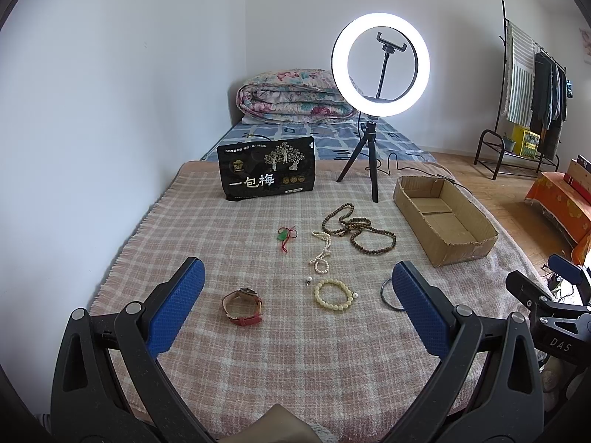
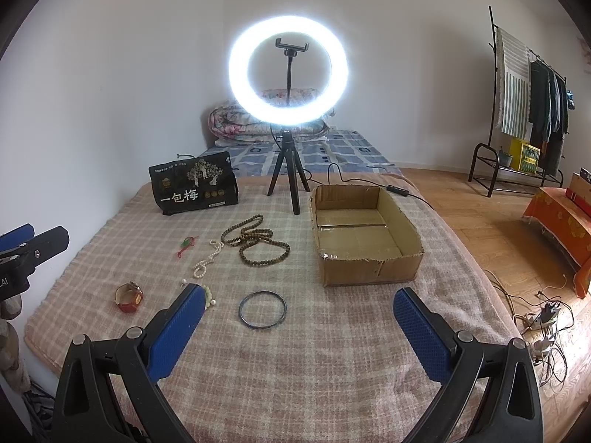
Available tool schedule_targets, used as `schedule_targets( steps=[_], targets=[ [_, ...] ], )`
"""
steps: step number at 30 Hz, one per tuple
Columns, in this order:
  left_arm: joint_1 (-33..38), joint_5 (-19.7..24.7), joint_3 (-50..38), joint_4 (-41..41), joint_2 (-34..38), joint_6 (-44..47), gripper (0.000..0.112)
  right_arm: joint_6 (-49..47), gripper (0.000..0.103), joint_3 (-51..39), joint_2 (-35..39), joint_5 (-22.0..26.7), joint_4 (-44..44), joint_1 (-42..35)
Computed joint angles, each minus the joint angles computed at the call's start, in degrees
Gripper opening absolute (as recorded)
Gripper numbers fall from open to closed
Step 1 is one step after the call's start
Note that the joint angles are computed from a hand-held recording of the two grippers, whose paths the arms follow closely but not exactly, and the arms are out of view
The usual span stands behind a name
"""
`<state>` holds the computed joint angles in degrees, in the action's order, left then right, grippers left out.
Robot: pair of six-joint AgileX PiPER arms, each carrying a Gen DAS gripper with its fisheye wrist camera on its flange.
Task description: Organize jewelry
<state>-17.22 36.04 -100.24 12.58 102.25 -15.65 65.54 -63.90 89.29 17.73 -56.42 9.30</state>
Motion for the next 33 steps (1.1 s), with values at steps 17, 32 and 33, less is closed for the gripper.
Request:
schedule_targets(
  steps=[17,32,33],
  targets=[
    [0.1,-0.1,0.2,-0.2,0.0,0.2,0.103,-2.3,0.103,-0.5,0.1,0.0,2.5,-0.2],
    [2.8,2.0,-1.9,-1.4,2.9,1.4,0.103,-11.3,0.103,-3.6,2.2,1.6,10.7,-0.5],
    [3.2,2.4,-2.5,-1.9,3.2,1.7,0.103,-12.2,0.103,-4.3,2.6,2.2,11.2,-0.5]
  ],
)
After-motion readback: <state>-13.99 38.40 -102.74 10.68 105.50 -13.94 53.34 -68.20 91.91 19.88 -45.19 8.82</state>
